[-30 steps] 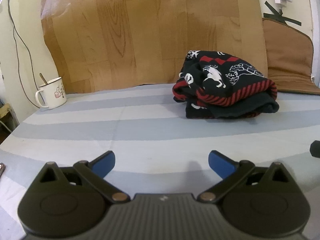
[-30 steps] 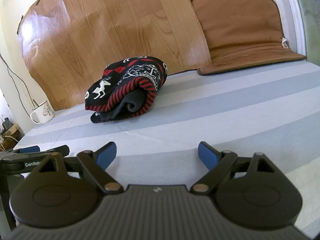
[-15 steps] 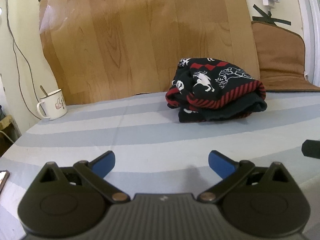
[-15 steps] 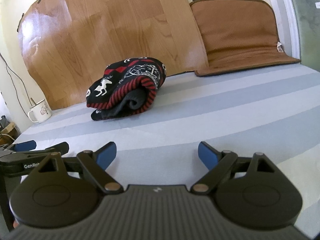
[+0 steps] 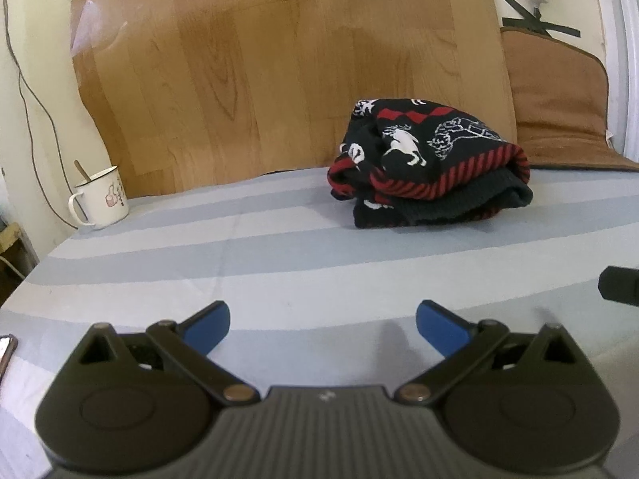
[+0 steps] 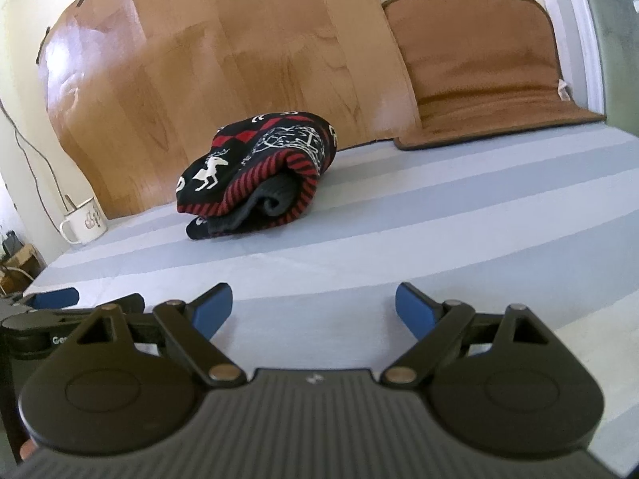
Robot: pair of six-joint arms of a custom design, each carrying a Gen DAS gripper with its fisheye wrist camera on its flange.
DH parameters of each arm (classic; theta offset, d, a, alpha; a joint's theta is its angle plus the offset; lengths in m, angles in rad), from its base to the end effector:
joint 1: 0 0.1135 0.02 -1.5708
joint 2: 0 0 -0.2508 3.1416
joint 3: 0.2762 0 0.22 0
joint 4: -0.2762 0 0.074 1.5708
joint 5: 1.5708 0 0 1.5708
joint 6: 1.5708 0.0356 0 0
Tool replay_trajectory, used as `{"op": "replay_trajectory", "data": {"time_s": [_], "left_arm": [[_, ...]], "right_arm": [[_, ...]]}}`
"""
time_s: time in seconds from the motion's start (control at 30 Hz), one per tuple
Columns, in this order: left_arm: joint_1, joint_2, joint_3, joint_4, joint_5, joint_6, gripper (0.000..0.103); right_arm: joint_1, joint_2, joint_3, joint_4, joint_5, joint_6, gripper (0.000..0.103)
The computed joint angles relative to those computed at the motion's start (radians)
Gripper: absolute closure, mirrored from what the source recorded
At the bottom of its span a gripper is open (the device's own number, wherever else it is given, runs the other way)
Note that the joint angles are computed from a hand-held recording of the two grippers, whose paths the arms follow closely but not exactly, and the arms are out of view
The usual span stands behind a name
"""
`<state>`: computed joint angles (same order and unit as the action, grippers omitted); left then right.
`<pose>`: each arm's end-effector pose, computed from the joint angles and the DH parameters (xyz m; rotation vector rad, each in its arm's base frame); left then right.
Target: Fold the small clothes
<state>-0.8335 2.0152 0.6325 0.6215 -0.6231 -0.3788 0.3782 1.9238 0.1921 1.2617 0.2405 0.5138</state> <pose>0.2176 -0.2087 0.0722 0.1952 2.1569 0.0441 0.2158 0.0766 0.0811 0.2885 2.0203 0.3169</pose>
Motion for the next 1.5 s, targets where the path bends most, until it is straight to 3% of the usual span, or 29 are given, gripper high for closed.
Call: {"op": "replay_trajectory", "data": {"time_s": [0.43, 0.7, 1.5], "left_arm": [[0.059, -0.039, -0.1, 0.151, 0.102, -0.031, 0.0], [0.077, -0.028, -0.094, 0.139, 0.138, -0.063, 0.0], [0.069, -0.035, -0.106, 0.153, 0.127, -0.062, 0.0]], "right_arm": [[0.004, -0.002, -0.008, 0.004, 0.002, 0.009, 0.012], [-0.003, -0.01, -0.007, -0.006, -0.01, 0.011, 0.012], [-0.009, -0.005, -0.009, 0.002, -0.019, 0.014, 0.012]]}}
